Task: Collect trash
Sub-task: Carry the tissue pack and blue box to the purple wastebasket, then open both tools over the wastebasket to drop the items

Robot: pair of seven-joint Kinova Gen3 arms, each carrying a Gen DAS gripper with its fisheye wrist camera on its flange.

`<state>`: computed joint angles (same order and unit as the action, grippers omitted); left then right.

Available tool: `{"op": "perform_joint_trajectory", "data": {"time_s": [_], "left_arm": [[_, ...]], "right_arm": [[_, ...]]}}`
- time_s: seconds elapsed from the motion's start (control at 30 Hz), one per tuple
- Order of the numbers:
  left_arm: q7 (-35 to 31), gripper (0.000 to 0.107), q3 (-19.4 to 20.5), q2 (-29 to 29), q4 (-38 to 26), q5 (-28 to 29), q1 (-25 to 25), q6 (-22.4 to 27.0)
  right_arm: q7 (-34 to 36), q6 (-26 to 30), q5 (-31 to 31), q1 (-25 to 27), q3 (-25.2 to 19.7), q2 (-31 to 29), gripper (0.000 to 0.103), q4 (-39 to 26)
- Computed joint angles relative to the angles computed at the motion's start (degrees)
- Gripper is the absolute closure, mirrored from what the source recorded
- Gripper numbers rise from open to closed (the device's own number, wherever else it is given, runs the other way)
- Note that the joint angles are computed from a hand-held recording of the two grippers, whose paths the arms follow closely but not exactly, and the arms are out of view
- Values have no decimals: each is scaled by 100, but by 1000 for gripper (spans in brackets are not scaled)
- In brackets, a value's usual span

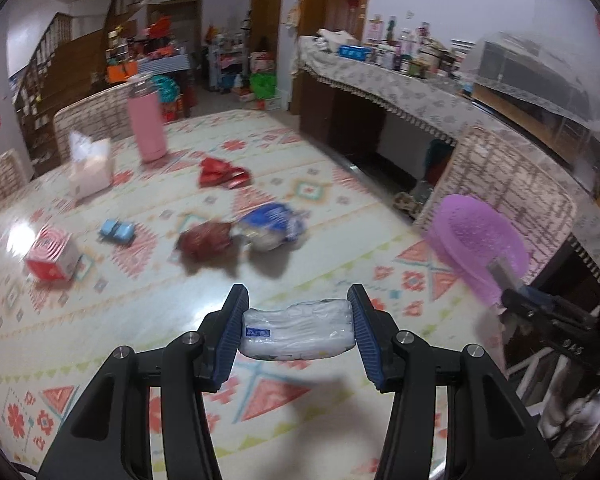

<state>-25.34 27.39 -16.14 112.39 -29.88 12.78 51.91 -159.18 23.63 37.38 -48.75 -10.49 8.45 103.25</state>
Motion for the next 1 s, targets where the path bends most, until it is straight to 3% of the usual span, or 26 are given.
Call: {"op": "perform_joint_trajectory", "data": {"time_s": [0.33, 0.6, 0.77, 0.93, 1.0], "left_arm": [[-391, 57, -262, 1484, -1216, -244, 629, -415], [-1386, 57, -664, 2856, -2637, 326, 1017, -628], [-1899, 57, -869, 3400, -3306, 786, 1109, -654], [-2190, 56, -1126, 3620, -3559, 1157, 1236, -779], [-2242, 49, -1256, 3585, -3517, 1229, 1354, -819]], "right_arm": [[310, -384, -455, 772, 110, -309, 44, 465], [1172, -597, -1277, 1482, 162, -302, 44, 436], [1873, -630, -1896, 1784, 196, -159, 44, 262], [2344, -664, -2317, 1910, 310, 19, 42, 101], [2331, -683, -2355, 1870, 428, 85, 36, 57]]}}
